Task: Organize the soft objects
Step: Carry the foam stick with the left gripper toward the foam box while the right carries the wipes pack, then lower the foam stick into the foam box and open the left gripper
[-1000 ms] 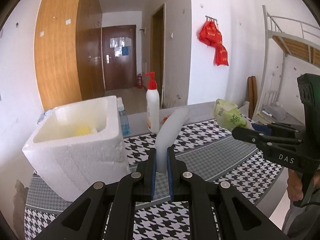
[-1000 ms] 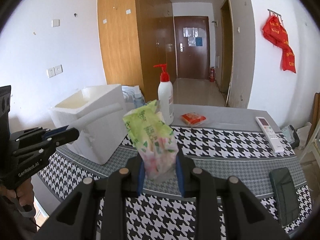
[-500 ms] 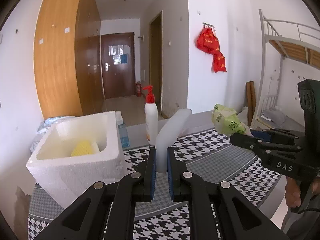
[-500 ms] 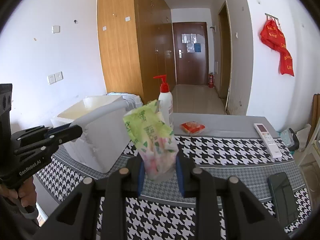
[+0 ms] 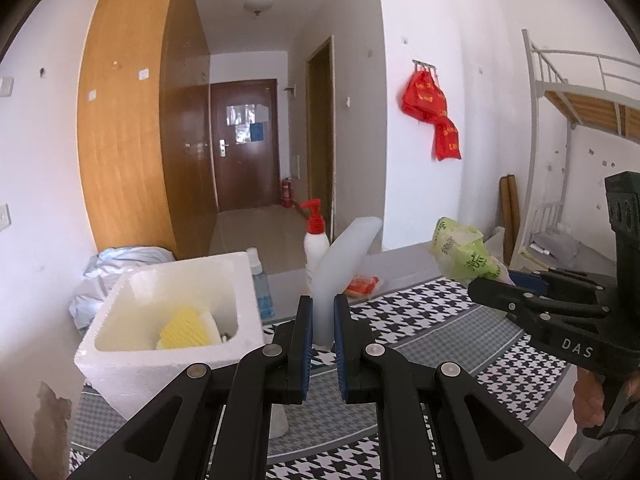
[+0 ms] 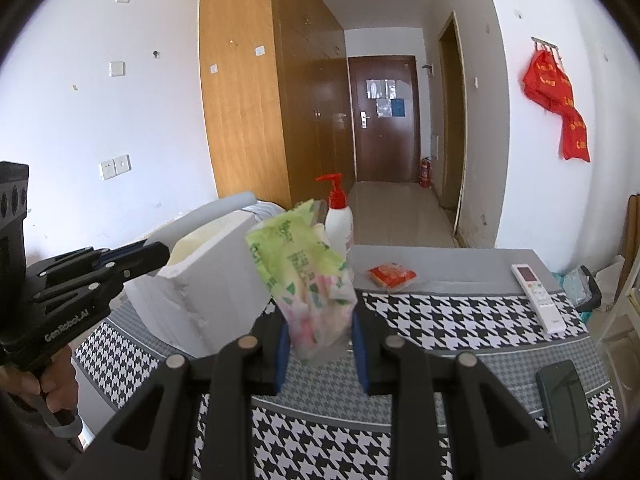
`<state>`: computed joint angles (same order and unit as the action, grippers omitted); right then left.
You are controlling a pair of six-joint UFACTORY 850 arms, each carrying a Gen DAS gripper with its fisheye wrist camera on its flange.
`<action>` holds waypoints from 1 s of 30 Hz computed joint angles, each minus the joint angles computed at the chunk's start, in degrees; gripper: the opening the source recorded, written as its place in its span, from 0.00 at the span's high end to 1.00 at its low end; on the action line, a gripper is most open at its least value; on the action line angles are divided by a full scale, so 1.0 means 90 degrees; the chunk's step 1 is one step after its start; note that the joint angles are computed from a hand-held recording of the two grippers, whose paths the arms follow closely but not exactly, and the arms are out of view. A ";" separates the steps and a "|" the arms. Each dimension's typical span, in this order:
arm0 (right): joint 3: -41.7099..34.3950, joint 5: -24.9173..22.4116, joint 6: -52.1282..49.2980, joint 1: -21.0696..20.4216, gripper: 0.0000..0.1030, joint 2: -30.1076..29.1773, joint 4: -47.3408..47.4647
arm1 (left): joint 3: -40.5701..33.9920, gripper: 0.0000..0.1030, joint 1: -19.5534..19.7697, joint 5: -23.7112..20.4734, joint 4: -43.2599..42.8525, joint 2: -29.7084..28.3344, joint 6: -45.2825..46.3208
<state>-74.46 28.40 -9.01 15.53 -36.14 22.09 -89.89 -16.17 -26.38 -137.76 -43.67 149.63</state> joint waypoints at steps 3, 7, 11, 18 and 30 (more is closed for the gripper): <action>-0.0096 -0.0030 0.0004 0.0025 0.70 -0.0040 -0.0053 | 0.0015 0.89 0.0027 0.0004 -0.0106 0.0010 0.0092; -0.0214 -0.0060 0.0132 0.0061 0.70 -0.0096 -0.0272 | 0.0078 0.89 0.0072 0.0001 -0.0254 0.0058 0.0213; -0.0326 -0.0084 0.0227 0.0096 0.70 -0.0157 -0.0473 | 0.0144 0.89 0.0112 0.0015 -0.0502 0.0114 0.0395; -0.0613 -0.0248 0.0398 0.0133 0.70 -0.0315 -0.0817 | 0.0164 0.89 0.0197 0.0032 -0.0867 0.0155 0.0634; -0.1154 -0.0578 0.0623 0.0245 0.70 -0.0600 -0.1327 | 0.0004 0.89 0.0323 0.0236 -0.1553 0.0066 0.1043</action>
